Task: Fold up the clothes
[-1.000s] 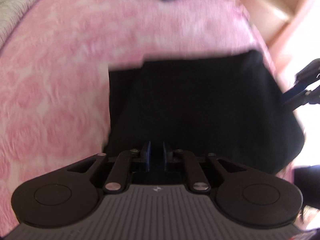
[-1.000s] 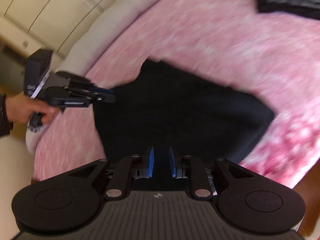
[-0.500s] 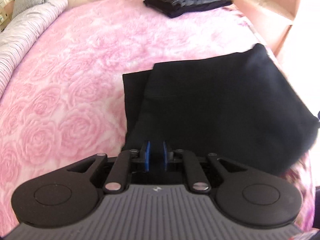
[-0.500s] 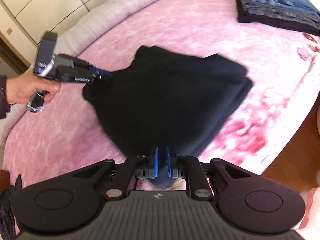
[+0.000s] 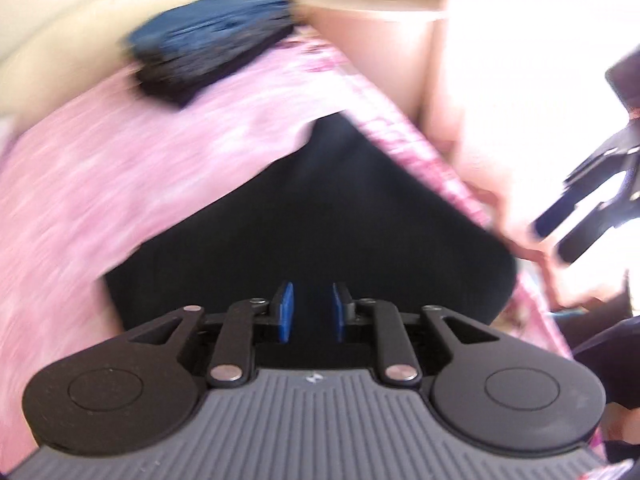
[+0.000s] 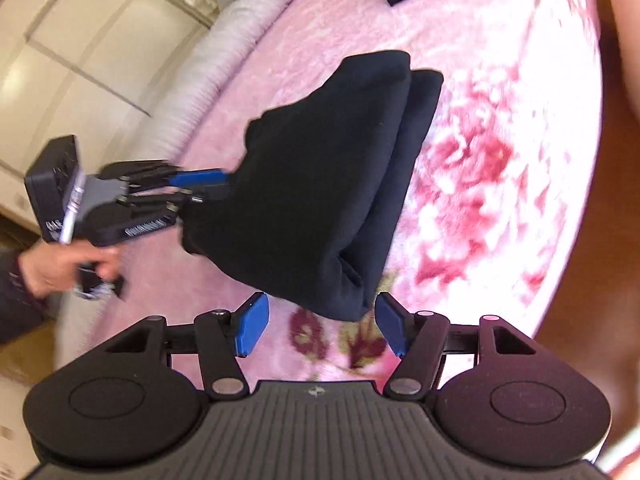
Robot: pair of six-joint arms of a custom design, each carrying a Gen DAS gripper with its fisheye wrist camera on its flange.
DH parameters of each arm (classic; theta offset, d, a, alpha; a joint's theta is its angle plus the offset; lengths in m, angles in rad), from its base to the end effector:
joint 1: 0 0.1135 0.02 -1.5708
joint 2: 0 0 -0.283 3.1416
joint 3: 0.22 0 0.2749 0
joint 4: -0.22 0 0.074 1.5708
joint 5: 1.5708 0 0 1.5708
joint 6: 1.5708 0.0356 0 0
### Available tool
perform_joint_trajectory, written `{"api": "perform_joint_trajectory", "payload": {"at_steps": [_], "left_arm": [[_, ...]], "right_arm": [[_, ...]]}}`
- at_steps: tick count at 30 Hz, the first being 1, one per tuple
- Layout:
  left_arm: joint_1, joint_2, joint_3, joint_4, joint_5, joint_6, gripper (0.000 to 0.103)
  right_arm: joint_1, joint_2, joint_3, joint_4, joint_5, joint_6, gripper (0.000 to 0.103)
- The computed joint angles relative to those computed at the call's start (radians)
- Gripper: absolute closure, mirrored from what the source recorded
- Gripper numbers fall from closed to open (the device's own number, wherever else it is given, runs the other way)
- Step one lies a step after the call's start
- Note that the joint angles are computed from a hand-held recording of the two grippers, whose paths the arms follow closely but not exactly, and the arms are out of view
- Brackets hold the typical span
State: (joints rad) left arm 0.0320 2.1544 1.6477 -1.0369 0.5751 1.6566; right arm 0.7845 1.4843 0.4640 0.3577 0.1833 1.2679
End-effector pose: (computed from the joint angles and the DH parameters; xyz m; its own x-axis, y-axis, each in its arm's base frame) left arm 0.4428 -0.0052 0.1681 0.0736 0.8388 -0.5394 0.9965 -0.0401 0.0737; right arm 0.1978 0.1882 0.1311 -0.6958 0.6315 -0.3422 0.2387 0.6527 0.7191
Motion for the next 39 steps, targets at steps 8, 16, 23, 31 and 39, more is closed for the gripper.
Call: {"api": "perform_joint_trajectory", "payload": {"at_steps": [8, 16, 23, 31, 39], "left_arm": [[-0.179, 0.114, 0.033, 0.091, -0.197, -0.142, 0.081], [-0.184, 0.082, -0.018, 0.126, -0.229, -0.170, 0.080], [-0.190, 0.060, 0.013, 0.076, -0.215, -0.244, 0.081], [-0.262, 0.081, 0.082, 0.107, -0.077, -0.389, 0.080], [-0.335, 0.213, 0.152, 0.195, -0.137, -0.518, 0.077]], "right_arm": [[-0.197, 0.447, -0.070, 0.791, -0.314, 0.009, 0.036], [-0.134, 0.504, 0.010, 0.759, -0.333, 0.020, 0.031], [-0.159, 0.340, -0.021, 0.564, -0.312, -0.018, 0.030], [-0.216, 0.154, -0.087, 0.402, -0.258, -0.068, 0.030], [-0.242, 0.072, -0.147, 0.325, -0.259, -0.096, 0.029]]}}
